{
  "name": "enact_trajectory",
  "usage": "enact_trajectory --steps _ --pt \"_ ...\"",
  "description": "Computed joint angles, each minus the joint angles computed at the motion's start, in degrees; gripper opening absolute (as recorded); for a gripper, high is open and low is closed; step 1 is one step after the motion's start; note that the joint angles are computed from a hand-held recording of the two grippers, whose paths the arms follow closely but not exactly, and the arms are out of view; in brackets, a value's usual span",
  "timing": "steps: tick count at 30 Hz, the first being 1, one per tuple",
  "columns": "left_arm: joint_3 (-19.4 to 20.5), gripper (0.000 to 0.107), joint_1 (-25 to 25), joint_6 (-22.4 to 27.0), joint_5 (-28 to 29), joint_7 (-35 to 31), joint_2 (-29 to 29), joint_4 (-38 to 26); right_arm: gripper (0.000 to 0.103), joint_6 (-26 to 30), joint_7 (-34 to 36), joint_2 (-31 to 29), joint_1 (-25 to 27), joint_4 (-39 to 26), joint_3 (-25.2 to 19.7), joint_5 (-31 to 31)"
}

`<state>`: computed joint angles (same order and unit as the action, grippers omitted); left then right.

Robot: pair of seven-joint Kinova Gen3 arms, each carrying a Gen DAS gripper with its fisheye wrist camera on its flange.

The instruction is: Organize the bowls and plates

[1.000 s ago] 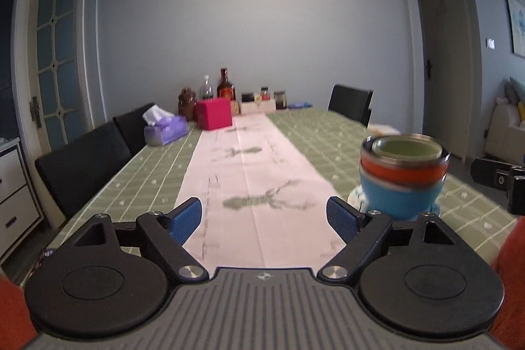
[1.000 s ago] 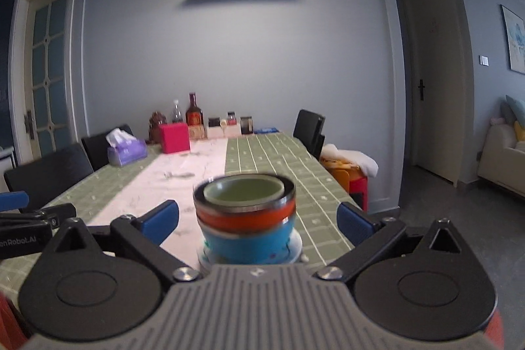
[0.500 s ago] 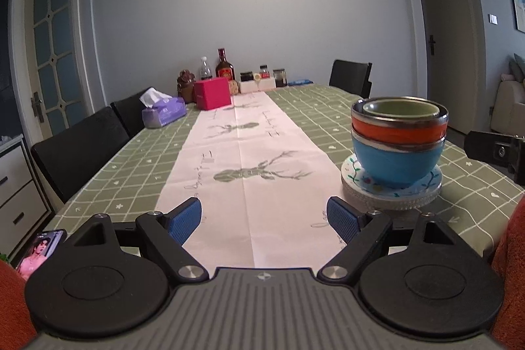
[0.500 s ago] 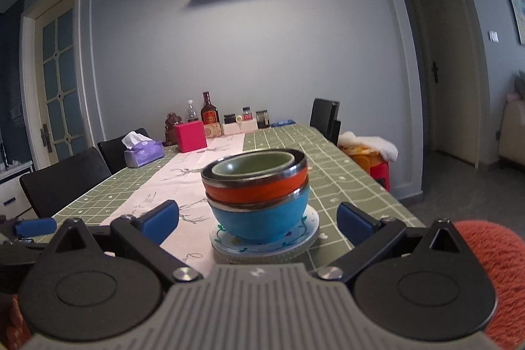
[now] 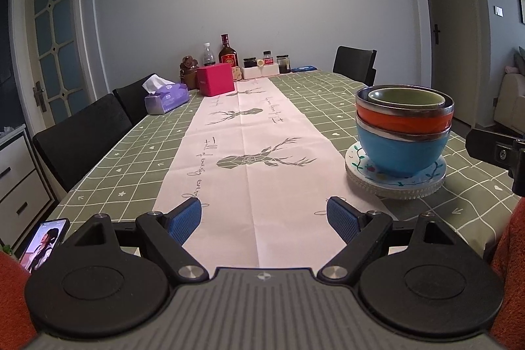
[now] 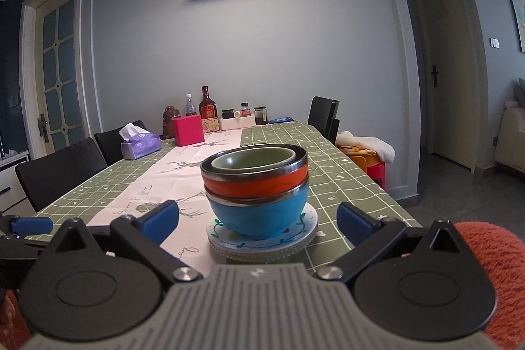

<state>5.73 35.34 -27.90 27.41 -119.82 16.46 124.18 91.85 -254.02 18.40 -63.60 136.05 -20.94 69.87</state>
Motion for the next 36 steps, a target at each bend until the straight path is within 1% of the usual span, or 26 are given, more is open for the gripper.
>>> enact_trajectory --steps 11,36 --pt "-0.3 0.101 0.1 1.3 0.6 -0.2 -0.2 -0.3 0.100 0.4 0.0 0.3 -0.3 0.1 0.0 0.1" --pt "0.4 0.101 -0.4 -0.8 -0.2 -0.5 -0.7 0.6 0.100 0.8 0.0 0.4 -0.5 0.2 -0.1 0.3"
